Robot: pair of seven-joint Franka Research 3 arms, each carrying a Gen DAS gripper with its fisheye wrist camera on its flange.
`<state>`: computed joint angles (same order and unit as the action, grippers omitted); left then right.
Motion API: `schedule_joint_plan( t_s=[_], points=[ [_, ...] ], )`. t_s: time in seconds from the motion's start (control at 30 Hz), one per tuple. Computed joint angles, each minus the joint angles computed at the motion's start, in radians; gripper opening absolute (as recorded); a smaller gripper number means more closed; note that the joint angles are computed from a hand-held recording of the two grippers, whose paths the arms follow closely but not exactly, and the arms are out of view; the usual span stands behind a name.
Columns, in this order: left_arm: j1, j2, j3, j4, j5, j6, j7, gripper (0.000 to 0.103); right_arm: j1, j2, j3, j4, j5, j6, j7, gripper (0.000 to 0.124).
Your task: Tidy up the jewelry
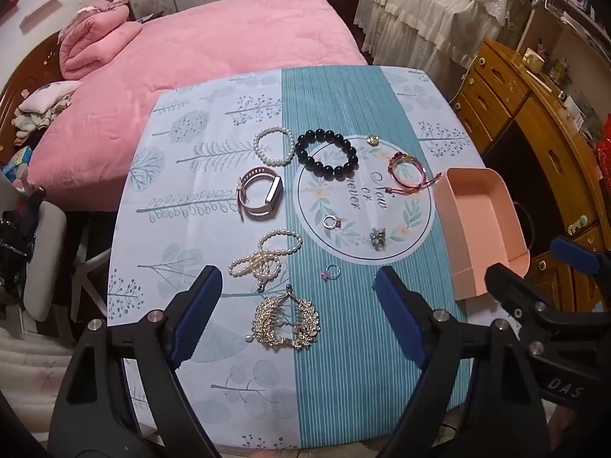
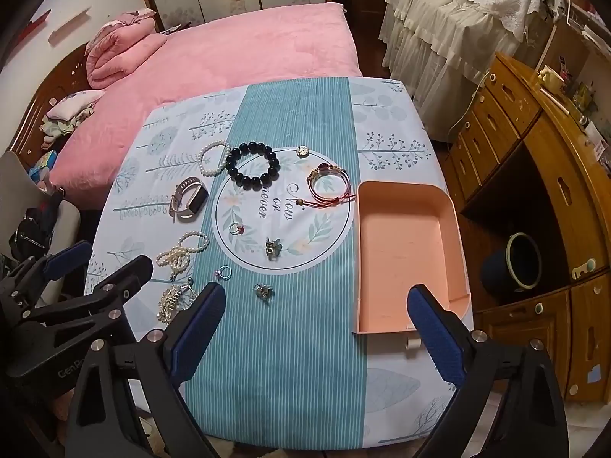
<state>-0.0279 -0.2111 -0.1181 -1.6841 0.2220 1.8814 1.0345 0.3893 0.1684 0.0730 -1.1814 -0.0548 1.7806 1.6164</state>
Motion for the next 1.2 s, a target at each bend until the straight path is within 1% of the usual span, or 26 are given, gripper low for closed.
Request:
schedule_joint_plan(
  t_s=[0.07, 0.1, 0.3, 0.5, 0.8, 1.2],
  points=[
    [-0.002, -0.018, 0.002, -0.018, -0.007, 0.032, 0.003, 0.080, 0.005, 0.004, 0.001, 0.015, -0.005, -0.011, 0.006, 0.096],
    [-0.002, -0.022, -0.002, -0.019, 0.004, 0.036, 0.002, 0.080, 0.005, 0.004, 0.001, 0.017, -0.005, -0.012, 0.007, 0.096],
    [-0.005, -0.020, -0.010, -0.004, 0.031, 0.022, 0.003, 0.079, 0.009, -0.019, 0.005, -0.016, -0.008, 0.006, 0.015, 0.096],
    [-0.006, -0.026, -0.014, 0.000, 0.046, 0.009, -0.002, 0.079, 0.009, -0.019, 0.007, -0.013, -0.012, 0.008, 0.009, 0.095],
    [-0.003, -0.039, -0.011, -0.010, 0.056, 0.010, 0.001, 0.080, 0.014, -0.015, 0.010, 0.001, -0.016, 0.005, 0.009, 0.094],
    [-0.002, -0.027, -0.010, -0.002, 0.056, 0.001, 0.002, 0.080, 0.024, 0.002, 0.010, 0.025, -0.019, 0.001, -0.010, 0.088]
  ],
)
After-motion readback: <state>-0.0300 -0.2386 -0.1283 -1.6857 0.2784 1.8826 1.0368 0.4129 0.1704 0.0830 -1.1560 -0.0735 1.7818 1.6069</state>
